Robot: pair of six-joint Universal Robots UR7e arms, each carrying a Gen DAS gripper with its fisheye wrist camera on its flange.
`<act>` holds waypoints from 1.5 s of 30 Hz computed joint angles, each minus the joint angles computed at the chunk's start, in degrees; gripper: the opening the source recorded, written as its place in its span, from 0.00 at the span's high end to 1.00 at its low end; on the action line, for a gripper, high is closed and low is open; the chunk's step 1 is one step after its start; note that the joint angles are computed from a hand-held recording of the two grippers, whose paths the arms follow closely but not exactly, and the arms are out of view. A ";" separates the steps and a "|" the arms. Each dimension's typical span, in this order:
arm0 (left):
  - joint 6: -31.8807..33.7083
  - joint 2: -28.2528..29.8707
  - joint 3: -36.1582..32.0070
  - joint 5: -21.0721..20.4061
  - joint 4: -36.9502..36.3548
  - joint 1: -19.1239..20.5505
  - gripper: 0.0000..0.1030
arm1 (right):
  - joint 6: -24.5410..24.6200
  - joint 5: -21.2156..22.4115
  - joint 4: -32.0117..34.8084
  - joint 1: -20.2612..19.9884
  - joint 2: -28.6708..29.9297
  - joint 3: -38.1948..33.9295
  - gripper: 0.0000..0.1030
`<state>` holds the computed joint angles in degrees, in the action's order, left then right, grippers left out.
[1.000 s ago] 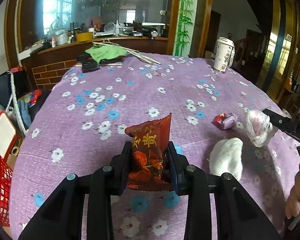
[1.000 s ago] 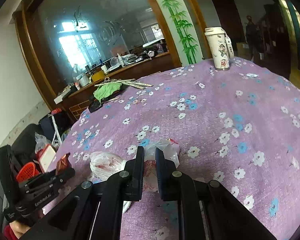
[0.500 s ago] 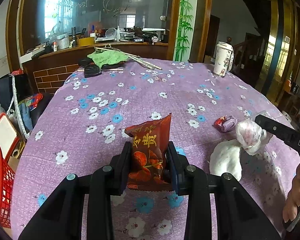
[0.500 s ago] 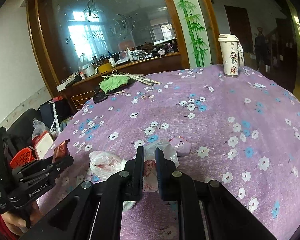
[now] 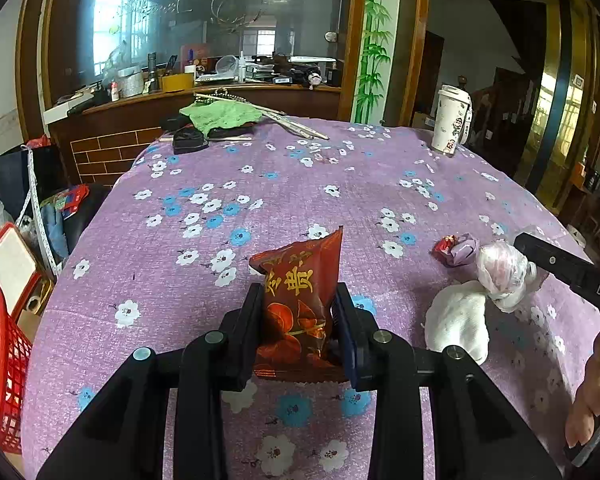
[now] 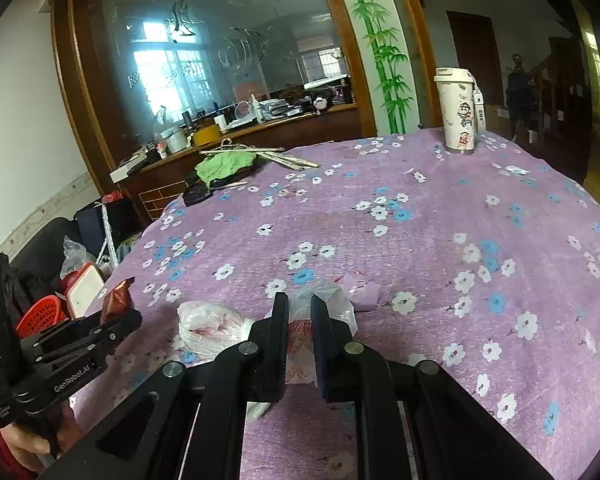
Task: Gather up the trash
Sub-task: 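Hold the red snack bag and white plastic bag above the table, then carry both bags over the red wastebasket and open both grippers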
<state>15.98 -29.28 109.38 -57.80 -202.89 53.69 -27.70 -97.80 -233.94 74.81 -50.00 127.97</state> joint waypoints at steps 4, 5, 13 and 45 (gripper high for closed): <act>0.01 -0.01 0.23 0.41 -0.62 -0.33 0.68 | 2.54 -0.14 1.01 -0.33 -0.89 0.11 0.89; -0.24 -0.32 0.55 0.31 -0.48 -0.48 0.68 | 3.18 -0.86 1.03 -0.14 -1.07 0.26 0.89; -2.39 -4.59 4.75 -0.32 0.67 -2.25 0.68 | 4.66 -4.09 -0.87 3.15 -4.03 4.05 0.89; -5.22 -29.28 18.58 3.53 -4.40 8.36 0.68 | 4.51 -9.31 19.77 25.17 10.00 -12.16 0.88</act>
<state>10.76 -58.57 127.95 -54.27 -207.28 62.05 -23.19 -107.12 -214.17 99.99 -39.99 115.81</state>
